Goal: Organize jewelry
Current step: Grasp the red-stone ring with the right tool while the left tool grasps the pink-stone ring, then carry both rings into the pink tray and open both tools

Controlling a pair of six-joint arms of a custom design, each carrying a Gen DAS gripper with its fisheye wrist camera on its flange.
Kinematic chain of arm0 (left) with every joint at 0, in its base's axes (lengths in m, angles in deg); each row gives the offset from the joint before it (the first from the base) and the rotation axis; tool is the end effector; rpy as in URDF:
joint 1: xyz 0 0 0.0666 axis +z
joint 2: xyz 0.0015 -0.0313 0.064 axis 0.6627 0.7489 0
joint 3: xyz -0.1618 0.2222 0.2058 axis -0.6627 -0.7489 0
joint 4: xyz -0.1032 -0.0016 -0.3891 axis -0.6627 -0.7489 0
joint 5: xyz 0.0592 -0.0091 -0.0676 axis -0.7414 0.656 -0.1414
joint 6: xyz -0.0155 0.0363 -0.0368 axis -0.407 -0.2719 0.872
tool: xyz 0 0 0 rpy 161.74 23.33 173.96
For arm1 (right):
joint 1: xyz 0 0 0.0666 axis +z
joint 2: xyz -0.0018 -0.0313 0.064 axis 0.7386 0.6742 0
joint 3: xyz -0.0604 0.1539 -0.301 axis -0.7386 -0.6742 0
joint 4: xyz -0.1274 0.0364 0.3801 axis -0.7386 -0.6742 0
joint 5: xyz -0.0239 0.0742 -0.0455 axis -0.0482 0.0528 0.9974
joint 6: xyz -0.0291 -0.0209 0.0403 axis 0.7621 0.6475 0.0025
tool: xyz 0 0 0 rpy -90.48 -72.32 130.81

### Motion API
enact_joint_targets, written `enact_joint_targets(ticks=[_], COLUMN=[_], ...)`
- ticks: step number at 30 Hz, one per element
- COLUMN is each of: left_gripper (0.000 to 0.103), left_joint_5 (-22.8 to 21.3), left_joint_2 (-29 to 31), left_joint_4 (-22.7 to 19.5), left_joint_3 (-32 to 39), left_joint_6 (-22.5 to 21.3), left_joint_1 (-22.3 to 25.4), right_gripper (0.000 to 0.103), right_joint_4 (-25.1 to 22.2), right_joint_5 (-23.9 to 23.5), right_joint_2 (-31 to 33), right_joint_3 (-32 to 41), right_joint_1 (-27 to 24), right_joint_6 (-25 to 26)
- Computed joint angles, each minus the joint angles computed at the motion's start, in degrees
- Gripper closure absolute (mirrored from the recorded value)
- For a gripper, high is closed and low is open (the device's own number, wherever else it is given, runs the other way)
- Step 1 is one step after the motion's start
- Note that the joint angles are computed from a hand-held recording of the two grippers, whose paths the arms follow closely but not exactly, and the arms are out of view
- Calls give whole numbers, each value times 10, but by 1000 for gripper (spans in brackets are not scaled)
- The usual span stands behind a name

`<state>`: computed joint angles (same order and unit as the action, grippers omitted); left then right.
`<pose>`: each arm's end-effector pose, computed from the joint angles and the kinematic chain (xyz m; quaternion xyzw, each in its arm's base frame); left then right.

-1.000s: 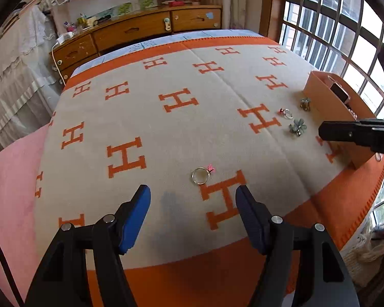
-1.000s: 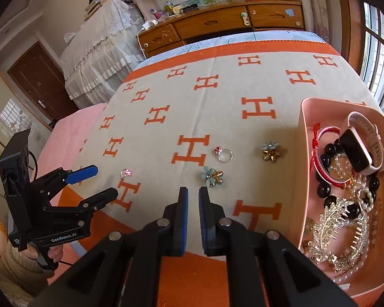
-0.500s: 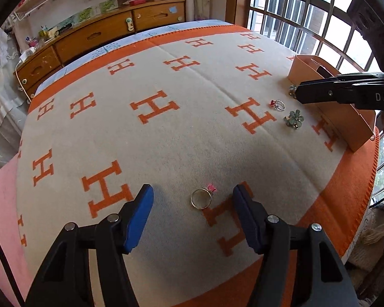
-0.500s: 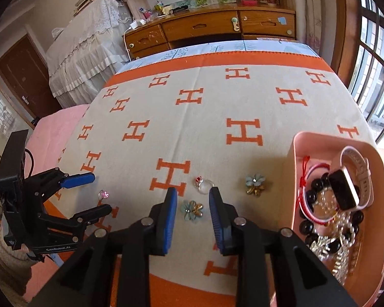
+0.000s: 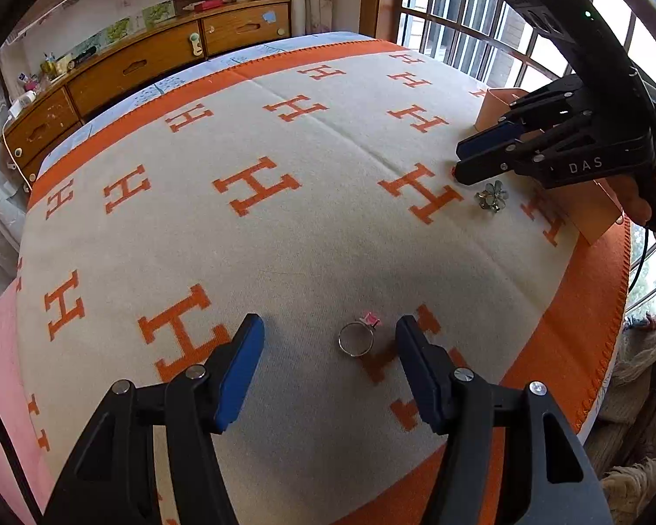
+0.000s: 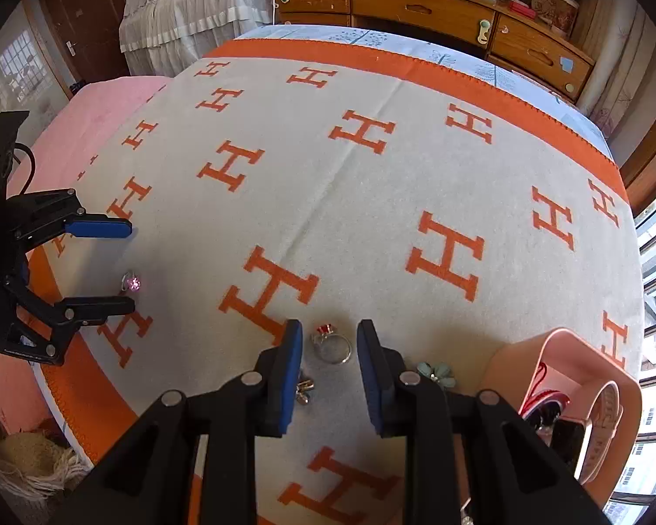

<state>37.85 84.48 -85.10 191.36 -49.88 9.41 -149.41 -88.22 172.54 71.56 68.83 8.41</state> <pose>0.5470 -0.3505 0.3628 0.3865 0.8820 -0.1230 0.2399 0.5356 0.2076 0.3870 -0.1371 0.9690 0.0491 0.1995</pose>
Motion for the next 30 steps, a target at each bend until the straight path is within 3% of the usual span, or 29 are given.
enact_joint_targets(ticks=[5,7,15,18,24,30], left_gripper=[47,62,90,90,90,90], left_joint_5=[-3,0,0,-20,-25,-21], left_joint_2=[7,12,22,11,5,-4], left_joint_4=[-11,-15,-38,-19,-11,-4], left_joint_3=[12,21,43,24,19,40], left_joint_6=[-20,-27,-68,-61,-7,23], left_joint_1=[-1,0,-8,-15,-19,-38], right_gripper=[78,87,88,88,88,88], right_joint_4=[-11,-12,-1,24,81,144], right_joint_5=[6,10,7,-13,-48,-52], right_joint_2=[12,13,8,-10,-63,-154], right_joint_3=[12,14,10,-9,-52,-125], right_joint_1=[8,13,9,0,-15,-26], right_joint_6=[44,56,24,-4,-57,-89])
